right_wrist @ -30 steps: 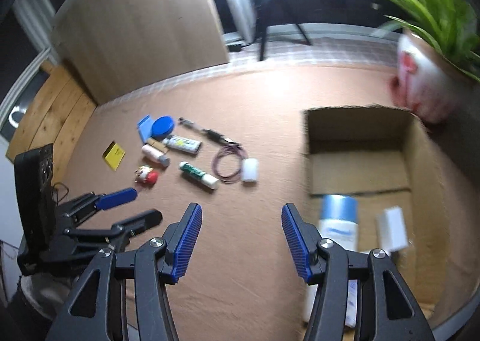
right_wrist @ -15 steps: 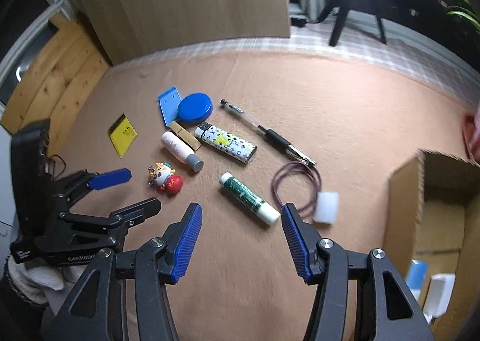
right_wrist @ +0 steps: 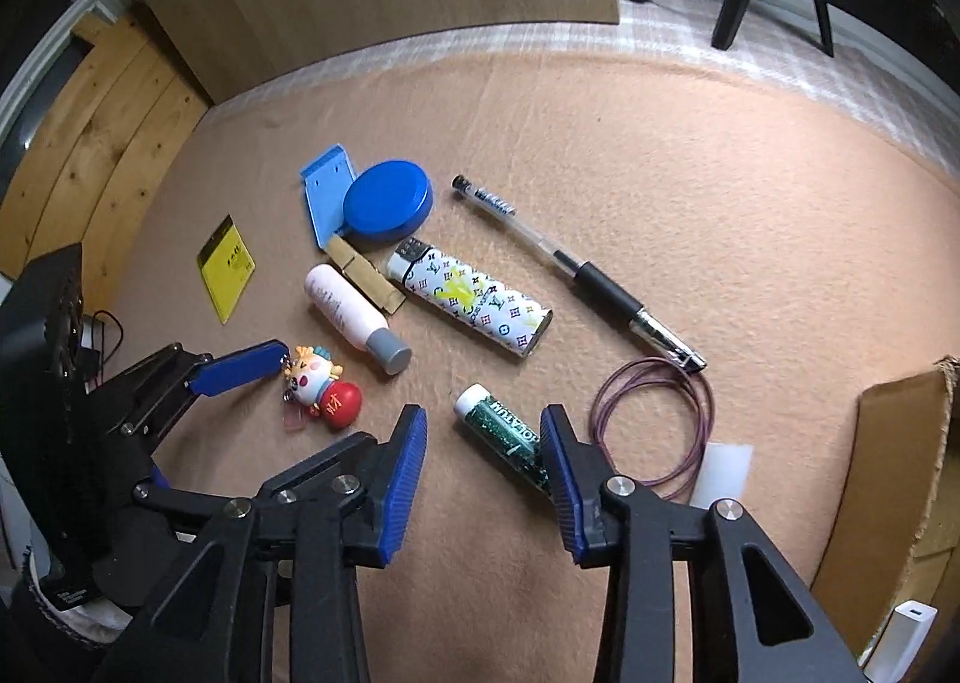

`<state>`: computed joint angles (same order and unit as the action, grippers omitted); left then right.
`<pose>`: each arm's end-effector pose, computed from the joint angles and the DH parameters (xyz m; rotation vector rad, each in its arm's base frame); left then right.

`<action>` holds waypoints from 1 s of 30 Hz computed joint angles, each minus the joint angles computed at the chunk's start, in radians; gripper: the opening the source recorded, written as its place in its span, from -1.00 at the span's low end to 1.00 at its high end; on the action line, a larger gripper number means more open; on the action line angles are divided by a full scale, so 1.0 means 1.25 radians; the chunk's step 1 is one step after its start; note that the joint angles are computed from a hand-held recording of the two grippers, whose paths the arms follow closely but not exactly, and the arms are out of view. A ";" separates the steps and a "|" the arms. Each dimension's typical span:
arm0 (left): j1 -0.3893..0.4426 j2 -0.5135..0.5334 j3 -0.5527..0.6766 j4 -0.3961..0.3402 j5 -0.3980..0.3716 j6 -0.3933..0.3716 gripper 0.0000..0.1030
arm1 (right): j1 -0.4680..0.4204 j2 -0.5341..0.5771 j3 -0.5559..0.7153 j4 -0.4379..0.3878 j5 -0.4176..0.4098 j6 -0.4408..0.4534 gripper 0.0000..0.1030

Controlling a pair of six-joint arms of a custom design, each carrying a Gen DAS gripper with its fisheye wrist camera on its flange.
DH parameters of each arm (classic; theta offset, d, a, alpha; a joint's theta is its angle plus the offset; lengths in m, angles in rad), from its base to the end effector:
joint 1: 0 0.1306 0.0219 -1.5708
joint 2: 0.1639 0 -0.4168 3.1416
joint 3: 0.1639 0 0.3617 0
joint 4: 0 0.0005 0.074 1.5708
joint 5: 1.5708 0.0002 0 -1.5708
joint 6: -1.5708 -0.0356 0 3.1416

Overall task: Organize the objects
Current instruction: 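Grasp the green glue stick with the right gripper while the left gripper grasps the clown keychain, then carry glue stick and keychain into the box while opening both grippers to release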

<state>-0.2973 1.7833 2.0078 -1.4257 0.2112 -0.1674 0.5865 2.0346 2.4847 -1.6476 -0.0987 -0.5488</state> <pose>0.5396 -0.1737 0.4972 0.6910 2.6818 -0.3265 0.5248 0.3523 0.5233 -0.0803 2.8502 0.4082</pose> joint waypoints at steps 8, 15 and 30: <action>0.001 -0.004 -0.005 0.017 -0.018 -0.005 0.25 | 0.009 -0.009 -0.033 -0.014 0.001 0.006 -0.47; 0.004 -0.009 -0.013 0.029 -0.013 -0.011 0.11 | 0.030 -0.043 -0.107 0.011 0.020 -0.001 -0.66; 0.012 -0.076 -0.089 0.037 0.047 0.027 0.10 | 0.050 -0.174 -0.312 0.154 0.037 -0.097 -0.73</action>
